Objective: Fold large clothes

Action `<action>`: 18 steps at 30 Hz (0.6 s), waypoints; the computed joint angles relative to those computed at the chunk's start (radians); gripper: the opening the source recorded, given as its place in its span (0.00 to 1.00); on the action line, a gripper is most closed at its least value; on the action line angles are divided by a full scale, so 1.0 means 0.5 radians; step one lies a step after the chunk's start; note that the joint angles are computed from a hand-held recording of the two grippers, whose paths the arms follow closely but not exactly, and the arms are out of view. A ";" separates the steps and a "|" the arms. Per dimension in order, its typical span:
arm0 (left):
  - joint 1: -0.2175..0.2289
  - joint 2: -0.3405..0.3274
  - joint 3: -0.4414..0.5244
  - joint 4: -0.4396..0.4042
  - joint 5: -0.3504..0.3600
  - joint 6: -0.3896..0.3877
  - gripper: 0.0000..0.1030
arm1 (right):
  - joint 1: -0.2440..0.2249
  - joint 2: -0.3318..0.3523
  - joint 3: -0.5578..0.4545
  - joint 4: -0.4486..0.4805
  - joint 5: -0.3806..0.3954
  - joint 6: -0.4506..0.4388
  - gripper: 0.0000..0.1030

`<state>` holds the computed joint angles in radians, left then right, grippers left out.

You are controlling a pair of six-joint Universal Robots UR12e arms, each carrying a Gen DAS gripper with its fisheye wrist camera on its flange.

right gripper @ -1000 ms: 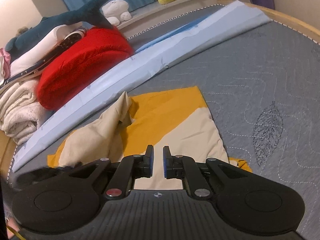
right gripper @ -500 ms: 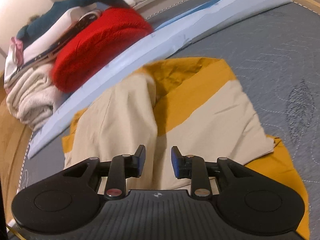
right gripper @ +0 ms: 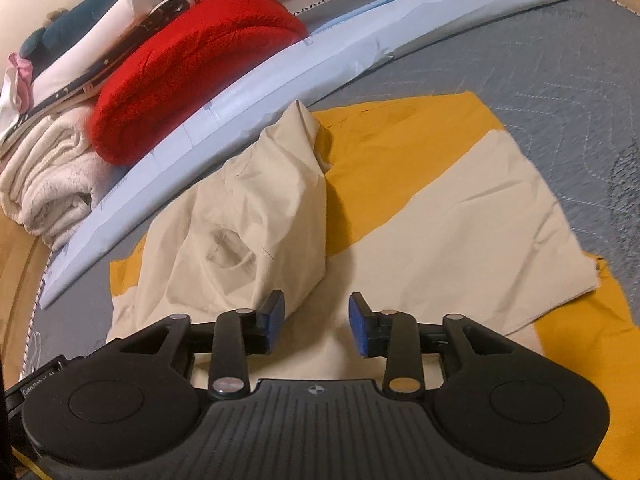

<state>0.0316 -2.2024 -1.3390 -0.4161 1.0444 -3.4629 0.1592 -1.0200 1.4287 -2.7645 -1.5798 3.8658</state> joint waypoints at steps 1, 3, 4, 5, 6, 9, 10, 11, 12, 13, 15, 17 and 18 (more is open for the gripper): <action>0.011 -0.018 0.004 0.036 -0.062 -0.089 0.64 | 0.000 0.011 -0.002 -0.024 0.009 0.023 0.37; 0.016 -0.057 0.030 0.058 -0.144 -0.263 0.65 | -0.006 0.033 0.000 -0.096 0.049 0.108 0.37; 0.020 -0.075 0.044 0.060 -0.185 -0.344 0.65 | -0.011 0.043 0.005 -0.138 0.072 0.162 0.37; 0.023 -0.091 0.056 0.061 -0.215 -0.406 0.65 | -0.016 0.053 0.010 -0.189 0.095 0.219 0.37; 0.019 -0.106 0.061 0.072 -0.220 -0.450 0.65 | -0.021 0.063 0.017 -0.244 0.119 0.275 0.37; 0.012 -0.143 0.079 0.102 -0.219 -0.529 0.53 | -0.031 0.085 0.035 -0.415 0.146 0.420 0.38; 0.010 -0.156 0.083 0.123 -0.222 -0.550 0.39 | -0.032 0.090 0.038 -0.470 0.143 0.463 0.38; 0.011 -0.163 0.084 0.138 -0.230 -0.569 0.27 | -0.032 0.094 0.045 -0.535 0.144 0.497 0.38; 0.014 -0.169 0.083 0.159 -0.243 -0.592 0.22 | -0.033 0.101 0.049 -0.610 0.148 0.520 0.38; 0.016 -0.179 0.089 0.179 -0.256 -0.617 0.12 | -0.030 0.105 0.051 -0.663 0.142 0.522 0.38; 0.020 -0.178 0.081 0.263 -0.268 -0.650 0.04 | -0.024 0.115 0.043 -0.709 0.125 0.490 0.38; 0.022 -0.166 0.066 0.355 -0.270 -0.637 0.01 | -0.023 0.124 0.037 -0.724 0.118 0.509 0.38; 0.024 -0.161 0.063 0.399 -0.285 -0.625 0.01 | -0.023 0.126 0.039 -0.747 0.108 0.555 0.38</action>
